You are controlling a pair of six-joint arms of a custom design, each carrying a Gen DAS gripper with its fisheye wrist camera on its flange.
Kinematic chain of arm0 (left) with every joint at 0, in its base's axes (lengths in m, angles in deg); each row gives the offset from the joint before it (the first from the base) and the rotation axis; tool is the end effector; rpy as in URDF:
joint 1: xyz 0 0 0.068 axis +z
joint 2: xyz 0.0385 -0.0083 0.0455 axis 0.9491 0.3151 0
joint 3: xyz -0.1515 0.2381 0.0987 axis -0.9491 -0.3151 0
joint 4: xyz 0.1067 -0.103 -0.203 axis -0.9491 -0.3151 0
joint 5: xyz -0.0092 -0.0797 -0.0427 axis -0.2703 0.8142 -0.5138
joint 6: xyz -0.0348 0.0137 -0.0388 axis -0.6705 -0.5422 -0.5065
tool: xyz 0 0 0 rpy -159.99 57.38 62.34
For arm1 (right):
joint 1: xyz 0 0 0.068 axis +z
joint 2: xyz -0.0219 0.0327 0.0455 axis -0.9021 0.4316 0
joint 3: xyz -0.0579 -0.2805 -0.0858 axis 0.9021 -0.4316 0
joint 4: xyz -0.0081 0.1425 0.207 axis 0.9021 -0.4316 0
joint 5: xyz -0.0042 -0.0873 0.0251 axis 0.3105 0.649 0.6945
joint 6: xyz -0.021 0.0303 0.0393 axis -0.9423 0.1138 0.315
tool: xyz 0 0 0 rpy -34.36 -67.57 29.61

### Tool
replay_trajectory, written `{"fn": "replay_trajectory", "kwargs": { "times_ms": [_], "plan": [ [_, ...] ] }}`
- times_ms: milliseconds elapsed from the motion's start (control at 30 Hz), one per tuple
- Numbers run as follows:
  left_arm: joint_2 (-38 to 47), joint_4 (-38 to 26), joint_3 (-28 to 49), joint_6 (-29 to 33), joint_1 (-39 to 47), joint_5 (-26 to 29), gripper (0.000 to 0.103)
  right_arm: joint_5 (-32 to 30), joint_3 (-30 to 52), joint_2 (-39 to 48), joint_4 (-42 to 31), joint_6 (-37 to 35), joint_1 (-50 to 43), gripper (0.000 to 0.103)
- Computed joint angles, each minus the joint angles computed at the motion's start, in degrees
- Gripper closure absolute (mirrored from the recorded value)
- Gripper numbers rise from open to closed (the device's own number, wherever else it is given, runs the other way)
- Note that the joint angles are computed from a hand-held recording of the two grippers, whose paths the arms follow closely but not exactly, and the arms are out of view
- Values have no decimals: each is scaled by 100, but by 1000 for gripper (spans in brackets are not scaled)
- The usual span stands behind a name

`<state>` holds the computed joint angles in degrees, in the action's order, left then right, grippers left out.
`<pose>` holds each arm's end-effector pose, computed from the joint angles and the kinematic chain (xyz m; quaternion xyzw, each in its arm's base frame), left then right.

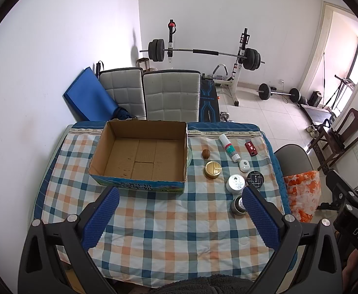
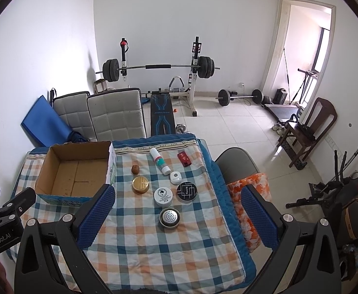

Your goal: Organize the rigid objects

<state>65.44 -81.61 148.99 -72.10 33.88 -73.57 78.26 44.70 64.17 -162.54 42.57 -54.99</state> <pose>0.2215 -0.1562 0.4209 0.0070 0.9462 -0.0216 0.3228 0.0816 0.0047 0.3992 0.0709 0.9248 -0.0452 0.3710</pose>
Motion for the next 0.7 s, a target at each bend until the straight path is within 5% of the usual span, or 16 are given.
{"fn": "replay_trajectory", "kwargs": {
  "times_ms": [300,467,700],
  "plan": [
    [-23,17,-48,-28,-33,-12,0,9,-85,-7,27,33,9,0],
    [197,70,-2,60,13,32,0,-1218,-451,181,302,-879,-1543,0],
    [1432,479,207,306,167,526,0,-1819,-1348,1263,1265,-2037,-3136,0]
  ]
}}
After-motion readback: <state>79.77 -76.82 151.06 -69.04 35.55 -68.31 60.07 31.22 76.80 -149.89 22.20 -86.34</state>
